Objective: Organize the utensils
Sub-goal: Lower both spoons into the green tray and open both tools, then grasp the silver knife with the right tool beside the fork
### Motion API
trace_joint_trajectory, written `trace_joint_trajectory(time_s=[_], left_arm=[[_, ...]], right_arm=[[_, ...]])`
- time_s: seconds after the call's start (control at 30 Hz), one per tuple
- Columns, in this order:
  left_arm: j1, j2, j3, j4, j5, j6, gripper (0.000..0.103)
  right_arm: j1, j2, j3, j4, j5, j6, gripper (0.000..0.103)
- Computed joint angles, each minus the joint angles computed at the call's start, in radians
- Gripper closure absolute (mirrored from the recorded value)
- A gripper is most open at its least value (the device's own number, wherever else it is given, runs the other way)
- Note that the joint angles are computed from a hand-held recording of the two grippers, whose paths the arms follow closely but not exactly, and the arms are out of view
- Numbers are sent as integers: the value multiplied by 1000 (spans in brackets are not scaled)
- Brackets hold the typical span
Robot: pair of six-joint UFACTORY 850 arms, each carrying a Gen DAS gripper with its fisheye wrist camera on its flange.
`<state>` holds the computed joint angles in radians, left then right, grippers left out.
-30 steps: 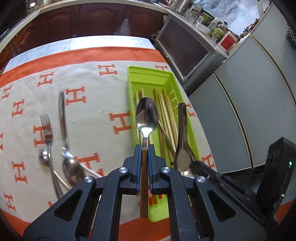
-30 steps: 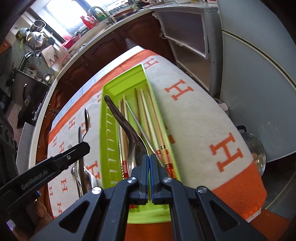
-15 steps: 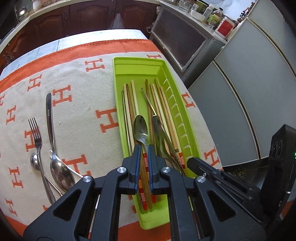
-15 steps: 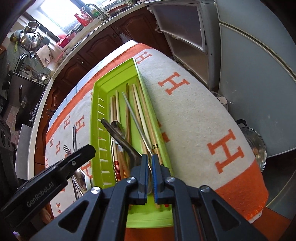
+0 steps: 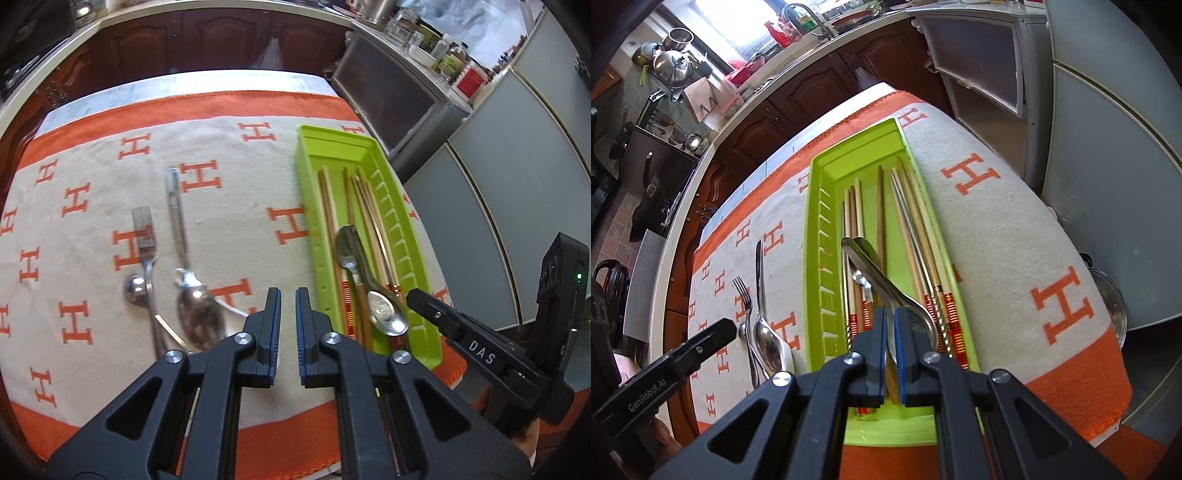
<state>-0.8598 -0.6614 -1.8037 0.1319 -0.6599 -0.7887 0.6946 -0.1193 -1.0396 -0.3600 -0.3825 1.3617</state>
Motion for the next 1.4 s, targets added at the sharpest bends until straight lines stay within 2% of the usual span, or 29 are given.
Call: trace_joint_trajectory(time_s=[0.23, 0.5, 0.8, 1.1, 1.2, 1.4], left_arm=[[37, 135, 171, 98, 51, -152, 98], [72, 232, 300, 195, 59, -297, 98], [80, 245, 351, 210, 57, -352, 98], [85, 206, 374, 125, 109, -238, 98], [88, 194, 386, 87, 139, -193, 98], [102, 177, 395, 50, 158, -158, 98]], right_arm=[[23, -14, -24, -9, -10, -14, 97], [41, -46, -69, 29, -17, -89, 97], [65, -102, -134, 166, -6, -275, 97], [77, -142, -171, 287, 20, -439, 97], [68, -163, -188, 392, 28, -553, 97], [28, -236, -251, 795, 23, -960, 97]])
